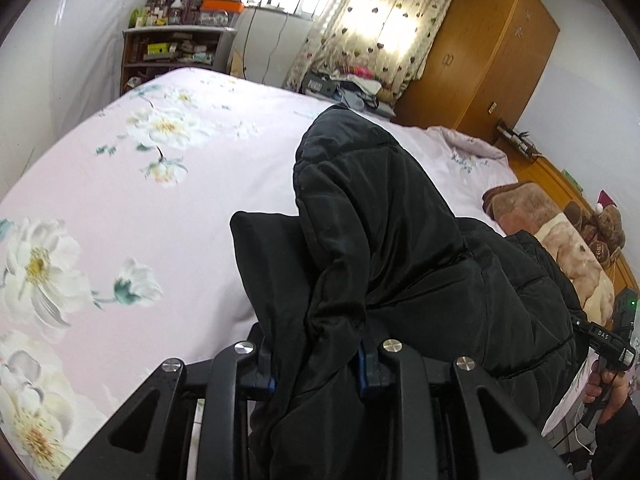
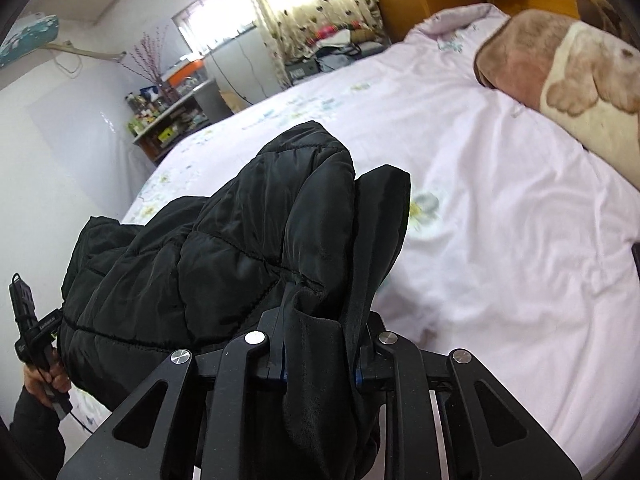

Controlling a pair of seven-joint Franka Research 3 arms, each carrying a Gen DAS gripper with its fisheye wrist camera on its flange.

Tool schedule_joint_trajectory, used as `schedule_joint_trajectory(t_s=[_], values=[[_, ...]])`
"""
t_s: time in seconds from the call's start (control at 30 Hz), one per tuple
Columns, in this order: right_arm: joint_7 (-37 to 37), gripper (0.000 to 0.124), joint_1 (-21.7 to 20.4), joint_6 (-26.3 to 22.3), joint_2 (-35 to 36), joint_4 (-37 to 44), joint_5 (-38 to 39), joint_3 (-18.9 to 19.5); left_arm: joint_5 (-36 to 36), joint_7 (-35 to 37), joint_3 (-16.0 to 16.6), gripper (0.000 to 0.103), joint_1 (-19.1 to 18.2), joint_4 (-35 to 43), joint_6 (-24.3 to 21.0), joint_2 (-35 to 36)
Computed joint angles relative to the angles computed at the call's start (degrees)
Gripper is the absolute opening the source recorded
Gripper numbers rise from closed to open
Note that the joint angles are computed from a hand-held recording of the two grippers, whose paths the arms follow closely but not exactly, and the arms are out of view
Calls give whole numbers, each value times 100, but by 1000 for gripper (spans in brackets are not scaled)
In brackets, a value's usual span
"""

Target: Fold large clothes

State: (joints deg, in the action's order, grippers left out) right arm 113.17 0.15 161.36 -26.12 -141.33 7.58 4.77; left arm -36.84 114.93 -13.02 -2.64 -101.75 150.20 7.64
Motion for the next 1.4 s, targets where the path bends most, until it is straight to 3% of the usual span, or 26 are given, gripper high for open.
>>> schedule_joint_trajectory(t_s=[0.17,0.67,0.83,0.9,1.0,1.07,1.17,1.33,1.4], values=[[111,21,-58,231,652,621,-184,117,221,-166,-18,28,25,516,88,305],[-528,22,448,599,2702,2263,213,-490,1922,-1334,-349,28,83,2875,-58,2357],[-575,23,557,565,3365,2582,462,-615,2515,-1935,-176,30,-98,3518,-481,3101],[-462,24,581,469,3555,2617,537,-673,2707,-2272,-93,33,-131,3536,-566,3266],[-506,37,554,504,3597,2464,789,-671,2535,-2272,-352,43,137,3074,-293,3141],[-185,49,678,362,3526,2404,433,-856,2533,-2273,-401,52,207,2891,-251,3025],[130,52,744,198,3319,2347,-98,-981,2336,-2267,-518,53,402,2595,-234,2746],[1941,52,844,258,2882,2296,-2592,-1194,2509,-2422,-323,53,357,1715,846,2039],[1932,52,725,357,2936,2469,-2614,-1054,2521,-2284,-478,59,393,1944,890,2138]])
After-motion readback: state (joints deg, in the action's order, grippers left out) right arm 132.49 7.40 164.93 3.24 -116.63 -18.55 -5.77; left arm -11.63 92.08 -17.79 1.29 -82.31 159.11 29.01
